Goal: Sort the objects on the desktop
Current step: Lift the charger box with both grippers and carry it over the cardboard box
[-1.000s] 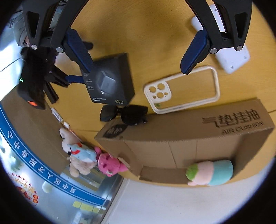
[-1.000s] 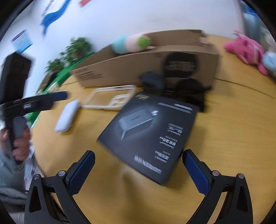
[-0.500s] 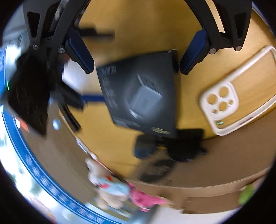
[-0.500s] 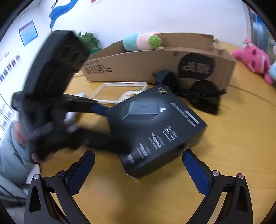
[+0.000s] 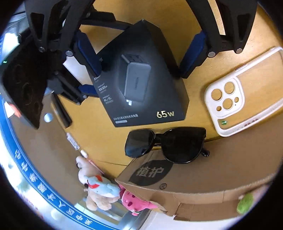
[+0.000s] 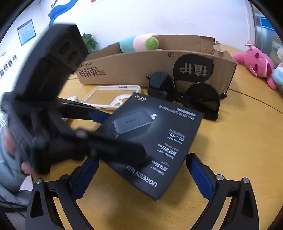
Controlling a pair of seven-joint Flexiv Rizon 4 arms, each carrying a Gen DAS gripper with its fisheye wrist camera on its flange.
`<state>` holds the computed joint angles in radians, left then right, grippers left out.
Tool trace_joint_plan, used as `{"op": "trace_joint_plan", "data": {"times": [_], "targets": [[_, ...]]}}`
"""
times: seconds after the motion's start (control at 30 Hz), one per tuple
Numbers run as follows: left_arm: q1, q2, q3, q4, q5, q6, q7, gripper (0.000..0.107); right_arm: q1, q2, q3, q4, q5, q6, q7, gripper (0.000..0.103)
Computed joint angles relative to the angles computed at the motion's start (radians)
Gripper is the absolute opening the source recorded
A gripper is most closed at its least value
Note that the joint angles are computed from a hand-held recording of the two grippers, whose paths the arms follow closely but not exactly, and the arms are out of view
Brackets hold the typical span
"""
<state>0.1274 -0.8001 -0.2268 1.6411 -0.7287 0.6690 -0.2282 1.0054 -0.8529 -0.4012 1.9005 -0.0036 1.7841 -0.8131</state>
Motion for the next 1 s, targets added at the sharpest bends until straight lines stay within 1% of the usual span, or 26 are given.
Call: {"op": "trace_joint_plan", "data": {"times": [0.13,0.2,0.27,0.33,0.4,0.47,0.57,0.63,0.7,0.8,0.9,0.97,1.0], "targets": [[0.013,0.009,-0.005,0.010,-0.032,0.000,-0.016,0.089,0.050,-0.009,-0.049,0.001,0.009,-0.009,0.014,0.100],[0.025,0.032,-0.015,0.039,-0.063,0.024,0.014,0.089,0.085,-0.012,-0.085,0.001,0.018,-0.011,0.023,0.100],[0.032,0.058,-0.024,0.066,-0.106,0.057,0.042,0.089,0.131,-0.017,-0.140,-0.002,0.014,-0.024,0.022,0.099],[0.037,0.083,-0.034,0.082,-0.152,0.082,0.070,0.089,0.154,-0.018,-0.177,-0.013,0.008,-0.029,0.022,0.099],[0.046,0.104,-0.040,0.081,-0.197,0.084,0.091,0.089,0.175,-0.018,-0.216,-0.029,0.002,-0.031,0.021,0.099],[0.051,0.128,-0.049,0.071,-0.252,0.086,0.111,0.089,0.202,-0.022,-0.275,-0.056,-0.007,-0.036,0.014,0.099],[0.050,0.163,-0.057,0.056,-0.350,0.113,0.170,0.089,0.217,-0.027,-0.345,-0.110,-0.030,-0.039,-0.010,0.099],[0.035,0.179,-0.063,0.036,-0.415,0.135,0.202,0.089,0.215,-0.036,-0.384,-0.162,-0.045,-0.049,-0.027,0.099],[0.027,0.184,-0.059,-0.005,-0.453,0.133,0.212,0.089,0.212,-0.048,-0.428,-0.218,-0.065,-0.066,-0.040,0.099],[0.017,0.188,-0.058,-0.071,-0.503,0.147,0.240,0.089,0.172,-0.054,-0.449,-0.308,-0.100,-0.073,-0.059,0.099],[0.000,0.184,-0.059,-0.133,-0.531,0.172,0.255,0.089,0.104,-0.058,-0.438,-0.416,-0.146,-0.096,-0.081,0.098],[0.000,0.167,-0.061,-0.190,-0.533,0.169,0.247,0.089,0.058,-0.059,-0.417,-0.481,-0.179,-0.112,-0.086,0.098],[-0.001,0.155,-0.063,-0.222,-0.525,0.166,0.233,0.089,0.016,-0.062,-0.393,-0.535,-0.201,-0.125,-0.089,0.098]]}}
